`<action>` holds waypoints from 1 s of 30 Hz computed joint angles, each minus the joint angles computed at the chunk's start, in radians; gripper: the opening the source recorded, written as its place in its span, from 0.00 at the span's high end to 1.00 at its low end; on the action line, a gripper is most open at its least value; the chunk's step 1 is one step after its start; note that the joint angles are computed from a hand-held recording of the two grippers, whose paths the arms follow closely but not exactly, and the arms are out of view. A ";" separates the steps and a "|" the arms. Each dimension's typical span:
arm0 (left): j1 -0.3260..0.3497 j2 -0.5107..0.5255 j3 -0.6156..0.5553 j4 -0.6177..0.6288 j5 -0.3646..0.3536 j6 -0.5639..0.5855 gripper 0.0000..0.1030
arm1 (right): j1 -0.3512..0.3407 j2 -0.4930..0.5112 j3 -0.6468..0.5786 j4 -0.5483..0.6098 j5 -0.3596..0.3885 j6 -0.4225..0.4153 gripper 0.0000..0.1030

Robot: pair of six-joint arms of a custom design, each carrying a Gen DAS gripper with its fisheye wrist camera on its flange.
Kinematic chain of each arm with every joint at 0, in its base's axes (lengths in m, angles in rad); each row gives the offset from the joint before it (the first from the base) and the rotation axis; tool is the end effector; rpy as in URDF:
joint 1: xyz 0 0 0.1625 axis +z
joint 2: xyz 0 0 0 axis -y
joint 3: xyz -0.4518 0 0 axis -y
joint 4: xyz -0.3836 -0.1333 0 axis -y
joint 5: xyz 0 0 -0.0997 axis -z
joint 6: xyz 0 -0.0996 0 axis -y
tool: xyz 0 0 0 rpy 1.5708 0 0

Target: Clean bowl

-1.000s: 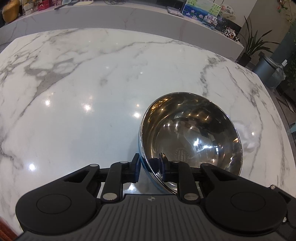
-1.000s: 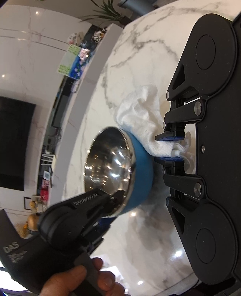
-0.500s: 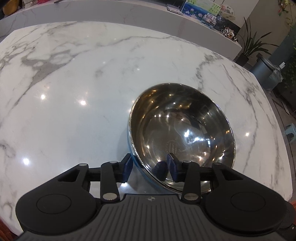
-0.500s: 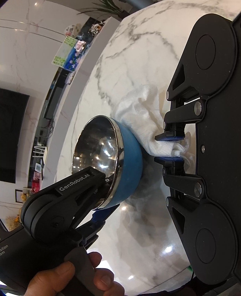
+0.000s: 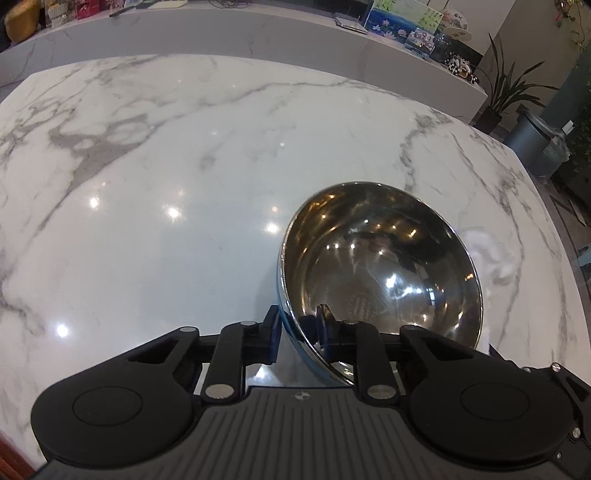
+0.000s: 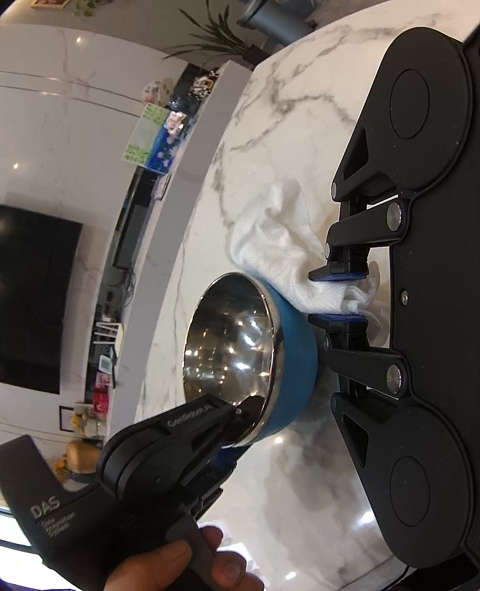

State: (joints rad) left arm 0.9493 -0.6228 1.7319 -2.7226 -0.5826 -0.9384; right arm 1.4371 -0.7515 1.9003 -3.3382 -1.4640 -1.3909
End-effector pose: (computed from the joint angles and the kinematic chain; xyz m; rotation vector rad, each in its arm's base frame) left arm -0.1965 -0.6462 0.0321 -0.3906 2.2760 -0.9098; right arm 0.0592 -0.6395 0.0981 1.6237 -2.1551 0.7231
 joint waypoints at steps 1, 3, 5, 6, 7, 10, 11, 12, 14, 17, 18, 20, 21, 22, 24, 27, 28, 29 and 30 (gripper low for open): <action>0.000 0.000 0.000 0.001 0.001 0.000 0.83 | 0.001 -0.001 0.001 0.005 -0.002 -0.002 0.85; -0.001 0.000 0.000 0.003 0.003 0.000 0.83 | 0.003 -0.002 0.001 0.021 -0.010 -0.007 0.85; -0.002 0.000 0.001 0.004 0.005 -0.003 0.83 | 0.007 -0.004 0.002 0.034 -0.021 -0.011 0.85; -0.003 -0.001 0.002 0.005 0.005 -0.007 0.83 | 0.008 -0.004 0.001 0.038 -0.024 -0.012 0.85; -0.003 -0.001 0.002 0.007 0.006 -0.009 0.83 | 0.009 -0.003 -0.001 0.045 -0.030 -0.015 0.85; -0.004 -0.001 0.002 0.014 0.007 -0.017 0.82 | 0.014 -0.004 -0.004 0.076 -0.056 -0.025 0.85; -0.004 -0.001 0.003 0.016 0.008 -0.021 0.82 | 0.016 -0.004 -0.006 0.087 -0.064 -0.029 0.85; -0.004 -0.001 0.004 0.014 0.009 -0.023 0.82 | 0.018 -0.003 -0.009 0.099 -0.074 -0.033 0.85; -0.004 -0.002 0.007 0.006 0.008 -0.026 0.81 | 0.020 -0.001 -0.012 0.109 -0.087 -0.042 0.85; -0.005 -0.004 0.014 -0.013 -0.006 -0.028 0.68 | 0.021 0.000 -0.018 0.117 -0.090 -0.043 0.85; -0.006 -0.005 0.016 -0.017 -0.012 -0.033 0.63 | 0.021 0.000 -0.021 0.122 -0.090 -0.037 0.85; -0.010 -0.005 0.024 -0.037 -0.020 -0.033 0.60 | 0.021 0.002 -0.025 0.125 -0.092 -0.034 0.85; -0.011 -0.005 0.024 -0.035 -0.026 -0.035 0.60 | 0.023 -0.003 -0.023 0.129 -0.094 -0.032 0.85; -0.013 -0.005 0.023 -0.032 -0.031 -0.037 0.60 | 0.026 -0.018 -0.017 0.141 -0.096 -0.026 0.85; -0.014 -0.003 0.023 -0.030 -0.038 -0.036 0.60 | 0.030 -0.028 -0.019 0.156 -0.098 -0.018 0.85; -0.015 -0.003 0.023 -0.023 -0.038 -0.040 0.60 | 0.015 0.002 -0.033 0.124 -0.082 -0.037 0.86; -0.015 -0.003 0.022 -0.017 -0.038 -0.041 0.63 | 0.014 0.003 -0.033 0.116 -0.077 -0.037 0.86; -0.015 -0.004 0.019 -0.006 -0.036 -0.044 0.64 | 0.013 0.003 -0.032 0.105 -0.071 -0.035 0.86; -0.015 -0.005 0.017 0.005 -0.033 -0.048 0.67 | 0.013 0.005 -0.032 0.097 -0.066 -0.032 0.86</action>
